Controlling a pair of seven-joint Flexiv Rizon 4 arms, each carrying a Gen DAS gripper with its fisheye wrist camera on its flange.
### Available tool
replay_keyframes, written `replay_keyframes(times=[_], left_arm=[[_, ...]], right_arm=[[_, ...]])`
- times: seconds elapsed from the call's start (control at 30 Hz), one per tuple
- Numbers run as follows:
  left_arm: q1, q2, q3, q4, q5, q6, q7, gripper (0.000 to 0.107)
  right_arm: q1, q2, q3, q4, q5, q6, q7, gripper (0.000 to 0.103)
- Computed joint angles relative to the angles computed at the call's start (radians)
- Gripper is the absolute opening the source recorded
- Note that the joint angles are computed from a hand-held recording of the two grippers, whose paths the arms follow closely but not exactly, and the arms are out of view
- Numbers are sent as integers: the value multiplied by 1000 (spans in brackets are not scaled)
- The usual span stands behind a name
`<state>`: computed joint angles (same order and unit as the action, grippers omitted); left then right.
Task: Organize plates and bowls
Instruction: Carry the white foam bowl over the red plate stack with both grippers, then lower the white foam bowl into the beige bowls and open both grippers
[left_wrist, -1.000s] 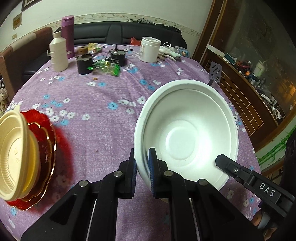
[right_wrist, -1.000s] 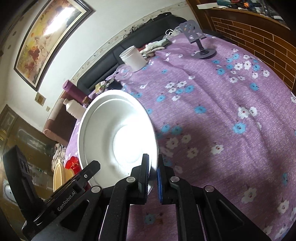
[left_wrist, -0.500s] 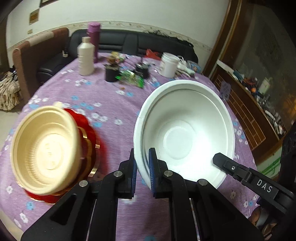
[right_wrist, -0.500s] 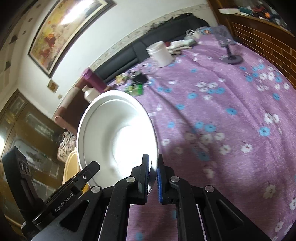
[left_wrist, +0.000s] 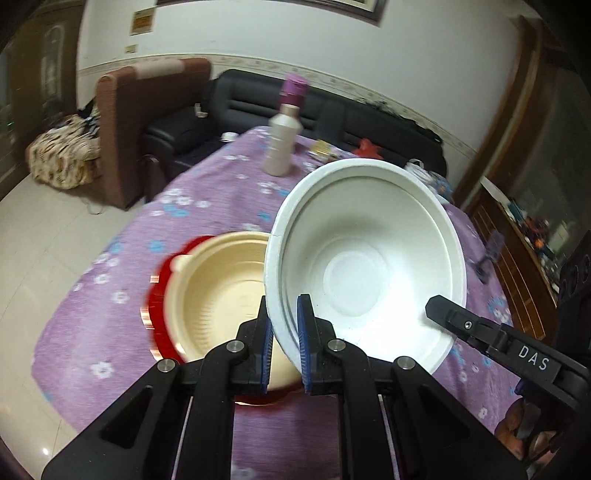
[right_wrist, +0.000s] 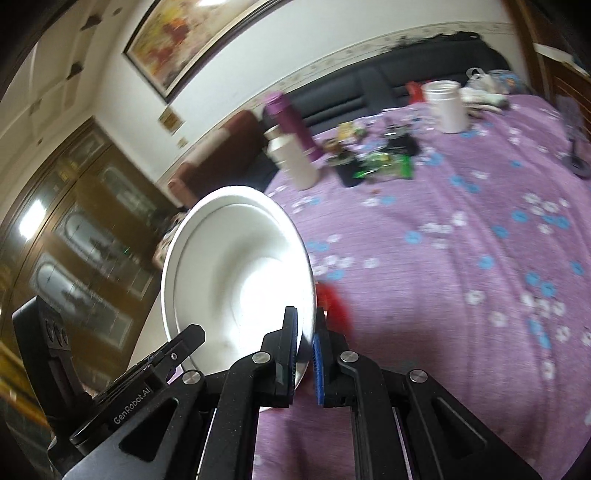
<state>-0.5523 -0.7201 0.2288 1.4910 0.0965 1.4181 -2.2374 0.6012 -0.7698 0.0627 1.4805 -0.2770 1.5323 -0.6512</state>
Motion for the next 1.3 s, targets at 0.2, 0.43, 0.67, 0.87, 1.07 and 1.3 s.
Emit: replay_keyframes(times=[0.2, 0.43, 0.67, 0.87, 1.07, 1.3], left_arm=[[2, 19, 43, 62, -2, 22, -60, 10], [39, 15, 21, 85, -15, 8, -51, 11], [50, 4, 1, 78, -21, -9, -39, 12], [46, 0, 7, 67, -16, -20, -42, 12], [60, -7, -8, 61, -19, -35, -38, 13], [21, -21, 45, 35, 2, -62, -89, 14]], right_arm=[[-30, -81, 108, -141, -3, -95, -89, 7], [-16, -125, 132, -221, 35, -183, -151, 7], [3, -134, 103, -243, 55, -225, -163, 7], [9, -140, 93, -259, 56, -243, -167, 7], [10, -150, 95, -279, 63, -266, -173, 7], [35, -159, 55, -299, 44, -303, -165, 14]])
